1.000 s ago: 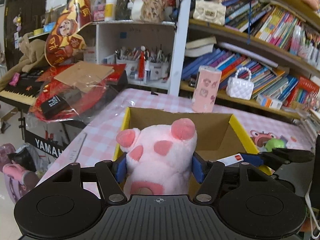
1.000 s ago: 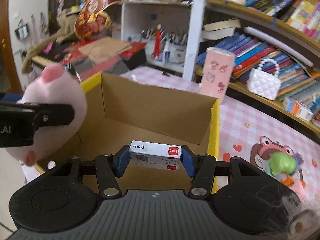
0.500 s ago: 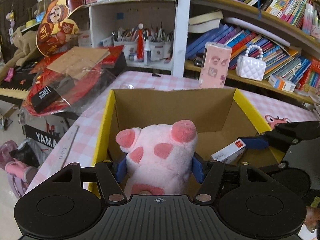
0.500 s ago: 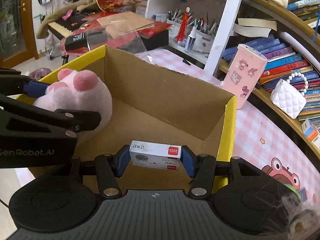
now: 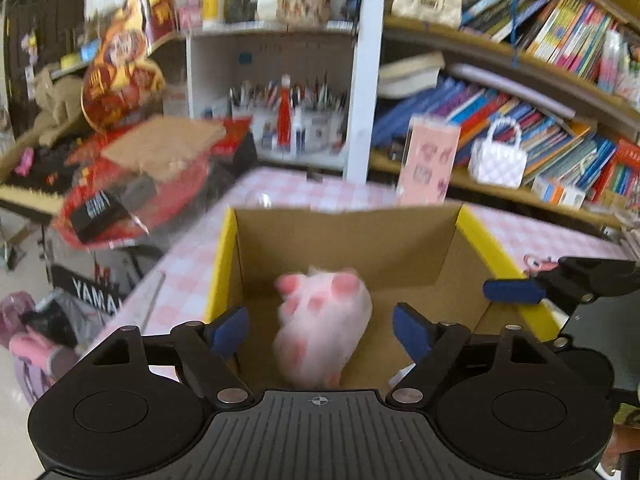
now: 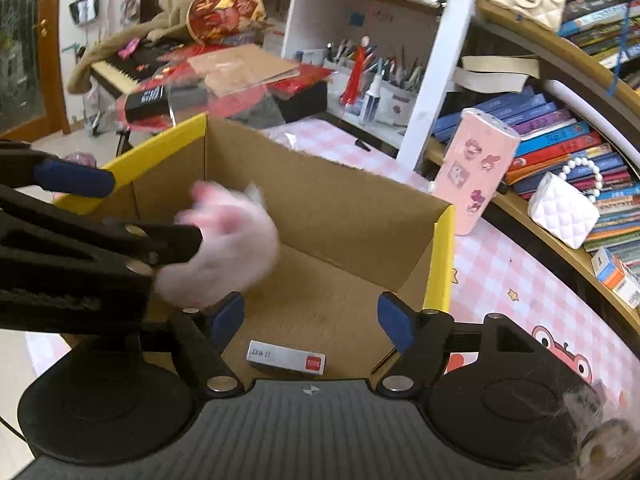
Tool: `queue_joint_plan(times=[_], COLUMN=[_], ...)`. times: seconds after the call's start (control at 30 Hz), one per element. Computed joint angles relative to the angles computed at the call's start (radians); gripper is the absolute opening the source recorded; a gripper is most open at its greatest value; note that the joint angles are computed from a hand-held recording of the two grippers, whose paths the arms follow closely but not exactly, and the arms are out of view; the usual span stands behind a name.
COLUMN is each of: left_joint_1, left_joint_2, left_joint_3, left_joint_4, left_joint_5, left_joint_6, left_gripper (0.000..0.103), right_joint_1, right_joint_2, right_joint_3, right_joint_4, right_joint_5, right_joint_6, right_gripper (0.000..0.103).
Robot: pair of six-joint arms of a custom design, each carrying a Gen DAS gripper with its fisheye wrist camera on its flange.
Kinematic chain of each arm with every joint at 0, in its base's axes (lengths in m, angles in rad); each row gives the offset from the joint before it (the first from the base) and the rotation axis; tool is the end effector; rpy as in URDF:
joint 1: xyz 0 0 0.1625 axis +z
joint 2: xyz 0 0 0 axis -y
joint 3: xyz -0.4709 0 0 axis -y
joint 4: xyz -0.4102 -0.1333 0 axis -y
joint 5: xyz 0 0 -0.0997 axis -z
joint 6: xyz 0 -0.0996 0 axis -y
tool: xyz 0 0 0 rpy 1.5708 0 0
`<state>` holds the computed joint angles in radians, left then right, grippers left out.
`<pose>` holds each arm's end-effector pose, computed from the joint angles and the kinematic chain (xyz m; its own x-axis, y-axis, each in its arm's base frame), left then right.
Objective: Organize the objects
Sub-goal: 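Open both grippers to drop the pig and white box into the yellow box, then move both grippers back toward the black binder clip and white charger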
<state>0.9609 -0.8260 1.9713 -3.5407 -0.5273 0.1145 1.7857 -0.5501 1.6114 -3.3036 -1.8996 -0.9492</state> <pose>-0.1598 -0.6117 0.1743 -0.7264 -0.1668 -0.6667 0.4749 0.5793 -0.6624 0.2562 -0.6997 0.0388 -0.4277 -0.6250 0.6530 -0.8838 0.4409 -0.1568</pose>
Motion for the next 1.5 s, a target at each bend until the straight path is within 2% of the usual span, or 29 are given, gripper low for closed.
queue_joint_plan(times=[0.2,0.4,0.57,0.87,1.1,1.17,1.27,1.37,1.5], left_joint_1=[-0.048,-0.098,-0.129,-0.203,-0.263,-0.28,-0.295,-0.308,-0.325], left_joint_2=[-0.027,-0.048,-0.084,-0.159,-0.212,-0.229,-0.272,-0.296,-0.298], left_joint_3=[0.05,0.127,0.221,0.404,0.504,0.524,0.54,0.562,0.572], left_joint_4=[-0.116,-0.25,-0.255,-0.057,0.134,0.208,0.392,0.454,0.49], left_joint_5=[0.022,0.074,0.115,0.145,0.157,0.161,0.156,0.124,0.084], left_joint_6=[0.023,0.045,-0.07,-0.364,-0.601,-0.674,-0.824,-0.884,-0.884], left_gripper=[0.082,0.088,0.088,0.089,0.089,0.09,0.092,0.092,0.092], right_joint_1=[0.015,0.033,0.047,0.069,0.078,0.078,0.073,0.067,0.061], right_joint_2=[-0.041,-0.072,-0.087,-0.108,-0.117,-0.121,-0.131,-0.142,-0.154], right_joint_3=[0.076,0.179,0.267,0.423,0.527,0.556,0.596,0.631,0.675], right_joint_4=[-0.111,-0.274,-0.379,-0.471,-0.565,-0.586,-0.603,-0.627,-0.655], right_joint_5=[0.051,0.04,-0.01,-0.11,-0.163,-0.179,-0.203,-0.232,-0.276], right_joint_6=[0.048,0.126,0.18,0.234,0.241,0.254,0.298,0.355,0.441], right_gripper=[0.072,0.072,0.072,0.072,0.073,0.075,0.076,0.077,0.077])
